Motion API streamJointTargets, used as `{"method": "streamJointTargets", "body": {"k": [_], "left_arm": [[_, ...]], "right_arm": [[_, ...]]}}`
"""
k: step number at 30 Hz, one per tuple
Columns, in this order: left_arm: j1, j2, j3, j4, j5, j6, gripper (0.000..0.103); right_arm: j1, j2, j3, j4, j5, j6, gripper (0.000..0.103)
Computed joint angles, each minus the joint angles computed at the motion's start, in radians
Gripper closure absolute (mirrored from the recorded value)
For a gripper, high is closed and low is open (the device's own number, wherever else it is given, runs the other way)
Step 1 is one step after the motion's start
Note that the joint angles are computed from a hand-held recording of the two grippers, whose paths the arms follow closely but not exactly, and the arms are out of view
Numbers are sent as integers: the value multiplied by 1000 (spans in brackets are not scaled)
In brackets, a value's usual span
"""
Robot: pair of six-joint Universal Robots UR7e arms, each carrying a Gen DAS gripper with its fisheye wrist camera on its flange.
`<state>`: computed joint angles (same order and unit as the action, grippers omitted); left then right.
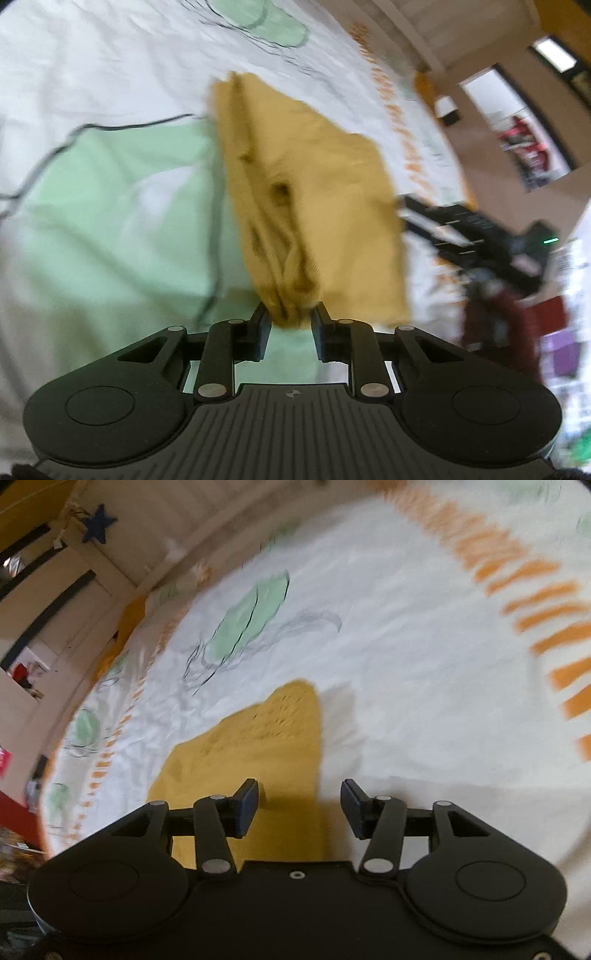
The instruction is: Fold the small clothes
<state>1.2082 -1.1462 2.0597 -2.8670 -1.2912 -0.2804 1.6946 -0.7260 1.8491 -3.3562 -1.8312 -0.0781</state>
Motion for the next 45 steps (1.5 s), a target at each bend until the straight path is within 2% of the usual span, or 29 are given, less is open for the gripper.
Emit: {"method": "streamJointTargets", "body": {"k": [4,7,9,11,12,13,18,21,25,27,29,31,34,37,40,45], "left_arm": [[-66,-8,63,-67,146,-27,80],[-131,-4,105,-196,273,38,79],[-170,12,118,-315,326,104,72],[-195,34,114,-410,339,177,60],[-200,54,98,-447,342,221,49],[-201,80,73,-471,343,260,43],[-184,230,-62,-570,394,349,41],[-168,287,-125,-539,467,338,41],[-125,281,-168,-339,498,217,40],[-105,273,-178,-240,494,156,35],[-97,272,-158,-253,498,153,24],[-95,272,-130,-300,510,177,14],[-94,266,-100,-345,502,205,9],[-92,273,-106,-342,492,221,1],[-90,277,-117,-318,491,205,0],[-84,269,-129,-272,477,150,0]], "right_arm": [[25,15,49,-157,-55,-98,42],[36,20,74,-218,-66,-172,39],[49,33,76,-246,-83,-229,35],[63,52,65,-264,-105,-285,35],[68,54,65,-270,-109,-303,35],[71,60,60,-269,-110,-311,34],[83,89,25,-266,-131,-334,29],[90,114,-10,-268,-159,-350,23],[96,147,-54,-250,-206,-369,13],[97,163,-73,-206,-239,-365,7],[93,169,-84,-130,-260,-341,0],[84,169,-77,-85,-247,-313,0],[80,179,-54,-140,-228,-316,0],[71,164,-44,-118,-204,-280,0],[59,150,-38,-98,-178,-242,0],[60,156,-51,-94,-177,-220,0]]}}
